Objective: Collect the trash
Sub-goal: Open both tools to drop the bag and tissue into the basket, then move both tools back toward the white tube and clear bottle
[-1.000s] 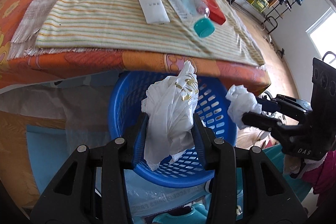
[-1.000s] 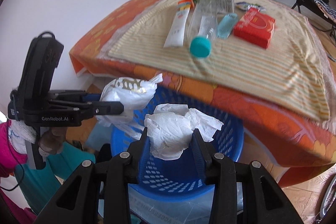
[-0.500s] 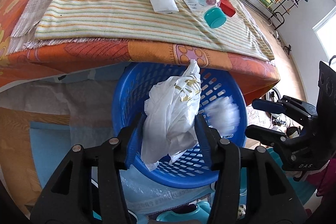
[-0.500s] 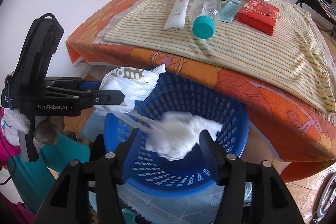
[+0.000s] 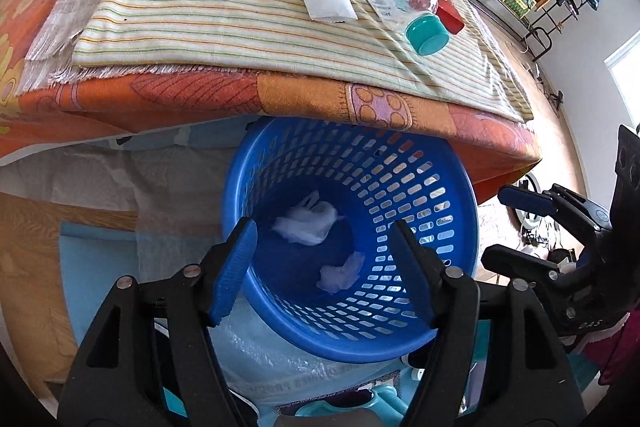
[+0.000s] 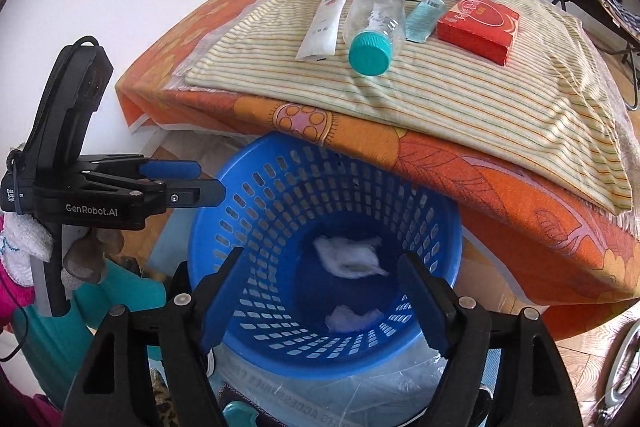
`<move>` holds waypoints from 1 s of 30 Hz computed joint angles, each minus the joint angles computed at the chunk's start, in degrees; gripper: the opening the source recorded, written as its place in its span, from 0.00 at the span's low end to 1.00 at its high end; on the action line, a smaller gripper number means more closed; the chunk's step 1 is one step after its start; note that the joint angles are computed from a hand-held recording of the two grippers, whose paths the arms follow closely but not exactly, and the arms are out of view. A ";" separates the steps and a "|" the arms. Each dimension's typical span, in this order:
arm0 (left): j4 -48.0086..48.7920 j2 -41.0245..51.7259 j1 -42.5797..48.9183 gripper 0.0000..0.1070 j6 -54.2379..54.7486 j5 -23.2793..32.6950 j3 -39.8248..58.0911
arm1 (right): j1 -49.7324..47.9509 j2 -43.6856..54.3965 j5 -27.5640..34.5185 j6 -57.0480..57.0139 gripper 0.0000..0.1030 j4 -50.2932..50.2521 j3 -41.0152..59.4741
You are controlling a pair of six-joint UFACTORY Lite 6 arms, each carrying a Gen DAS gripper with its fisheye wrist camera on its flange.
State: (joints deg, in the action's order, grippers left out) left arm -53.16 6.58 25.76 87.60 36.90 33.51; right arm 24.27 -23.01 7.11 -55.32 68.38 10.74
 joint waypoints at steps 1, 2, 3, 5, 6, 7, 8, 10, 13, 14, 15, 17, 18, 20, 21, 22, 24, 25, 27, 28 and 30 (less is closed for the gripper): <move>-0.04 -0.04 -0.02 0.66 0.03 0.04 0.02 | -0.22 -0.07 0.04 -0.08 0.79 -0.02 -0.04; -0.09 -0.16 -0.07 0.66 0.03 0.11 0.04 | -0.34 -0.06 0.01 -0.05 0.79 -0.02 0.00; -0.16 -0.24 -0.16 0.66 -0.03 0.15 0.07 | -0.46 -0.14 0.01 0.78 0.80 -0.77 0.05; -0.33 -0.40 -0.22 0.66 -0.14 0.38 0.33 | -0.64 -0.19 -0.05 1.64 0.81 -1.46 0.21; -0.36 -0.44 -0.27 0.66 -0.32 0.47 0.52 | -0.87 -0.15 -0.09 2.56 0.81 -2.32 0.44; -0.43 -0.48 -0.29 0.66 -0.59 0.79 0.86 | -1.30 -0.38 0.07 3.33 0.81 -3.19 0.52; -0.56 -0.56 -0.33 0.66 -0.87 1.08 1.23 | -1.74 -0.56 0.26 3.56 0.81 -3.55 0.62; -0.90 -0.56 -0.40 0.66 -1.37 1.43 2.15 | -2.83 -0.69 0.63 3.44 0.82 -3.58 1.24; -1.62 -0.31 -0.58 0.66 -2.31 2.22 4.04 | -4.73 -1.00 1.38 1.57 0.82 -2.09 1.98; -1.85 -0.24 -0.73 0.66 -2.58 2.35 4.61 | -4.93 -0.65 1.37 0.59 0.82 -1.00 2.43; -2.14 -0.10 -0.95 0.66 -2.92 2.48 5.38 | -5.65 -0.27 1.60 -1.23 0.82 0.69 3.08; -2.68 0.27 -1.27 0.66 -3.53 2.79 7.02 | -7.60 -0.11 2.69 -3.61 0.82 2.34 4.14; -2.92 0.39 -1.61 0.66 -4.05 2.84 7.80 | -8.39 0.21 3.11 -5.04 0.82 3.51 4.77; -3.37 1.05 -2.30 0.66 -5.09 2.98 9.86 | -9.63 0.91 3.75 -6.95 0.82 4.93 5.93; -3.53 1.18 -2.66 0.66 -5.59 2.99 10.44 | -10.40 1.51 4.23 -8.42 0.82 6.10 6.71; -3.72 1.69 -3.06 0.66 -6.27 3.11 11.60 | -11.11 1.97 4.72 -9.84 0.82 7.28 7.25; -3.91 2.67 -3.78 0.66 -7.43 3.07 13.58 | -12.52 3.60 5.92 -13.16 0.82 10.26 8.83; -4.08 3.35 -4.18 0.66 -8.11 2.99 14.84 | -12.99 4.53 6.35 -14.16 0.82 11.22 9.78; -4.27 4.64 -4.62 0.66 -9.42 3.07 16.96 | -13.70 5.66 6.98 -15.54 0.82 12.56 11.07; -4.21 5.77 -4.81 0.66 -10.57 3.48 18.69 | -14.11 6.44 7.42 -16.03 0.82 13.03 11.98; -3.77 7.93 -4.68 0.66 -12.65 4.35 22.14 | -14.93 7.57 8.29 -16.37 0.82 13.20 13.41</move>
